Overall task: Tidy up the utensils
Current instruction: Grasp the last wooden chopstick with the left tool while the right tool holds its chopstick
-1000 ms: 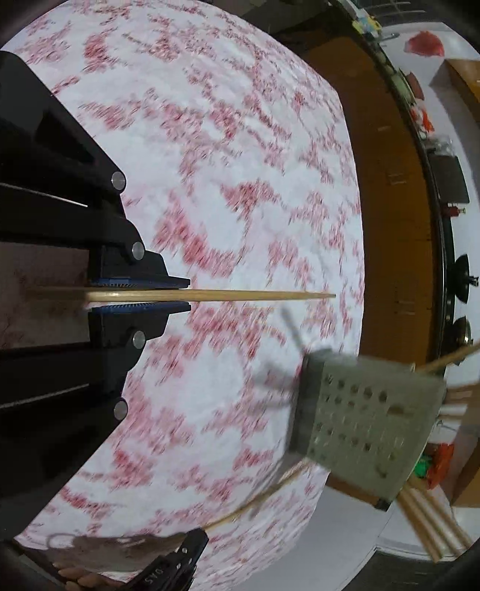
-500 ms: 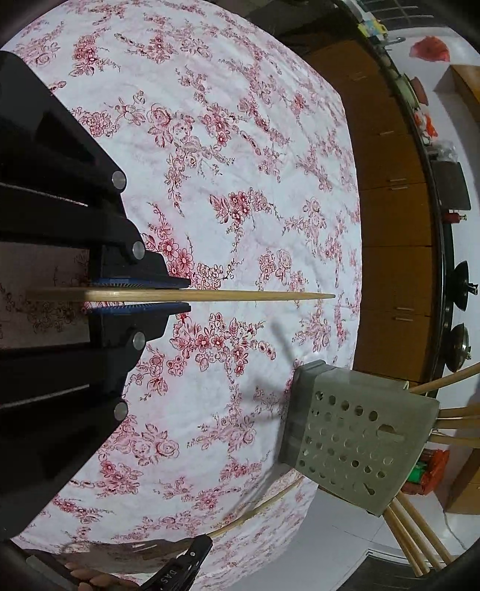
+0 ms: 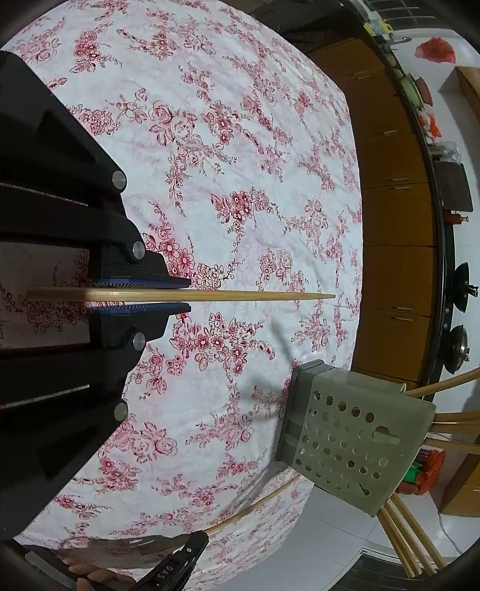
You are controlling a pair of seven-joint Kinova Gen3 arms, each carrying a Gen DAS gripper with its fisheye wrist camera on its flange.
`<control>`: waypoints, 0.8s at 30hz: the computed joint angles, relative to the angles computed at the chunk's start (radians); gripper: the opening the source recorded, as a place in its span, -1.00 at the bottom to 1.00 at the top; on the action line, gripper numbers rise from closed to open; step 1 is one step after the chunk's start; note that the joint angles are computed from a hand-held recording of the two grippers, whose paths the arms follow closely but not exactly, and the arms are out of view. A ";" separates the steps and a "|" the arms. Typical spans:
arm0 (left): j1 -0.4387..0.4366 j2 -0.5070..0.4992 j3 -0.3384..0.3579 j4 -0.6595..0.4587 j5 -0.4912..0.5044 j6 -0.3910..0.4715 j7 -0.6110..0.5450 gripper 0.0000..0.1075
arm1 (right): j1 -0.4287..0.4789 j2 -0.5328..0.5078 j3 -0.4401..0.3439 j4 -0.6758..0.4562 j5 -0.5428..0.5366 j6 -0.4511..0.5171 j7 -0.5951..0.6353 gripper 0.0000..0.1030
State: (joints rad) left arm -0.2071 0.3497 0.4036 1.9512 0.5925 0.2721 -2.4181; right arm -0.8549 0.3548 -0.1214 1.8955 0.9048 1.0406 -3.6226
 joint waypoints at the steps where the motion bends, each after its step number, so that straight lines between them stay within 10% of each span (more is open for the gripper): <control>1: 0.000 0.000 0.000 0.000 0.001 0.000 0.000 -0.83 | 0.000 0.000 0.000 0.000 0.000 0.000 0.000 -0.81; 24: 0.004 -0.002 -0.006 0.000 0.014 0.004 -0.009 -0.82 | 0.001 0.000 0.000 0.001 0.001 -0.001 -0.001 -0.80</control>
State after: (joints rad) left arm -0.2034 0.3477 0.3975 1.9515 0.6066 0.2765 -2.4272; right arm -0.8540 0.3550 -0.1216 1.8965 0.9055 1.0393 -3.6236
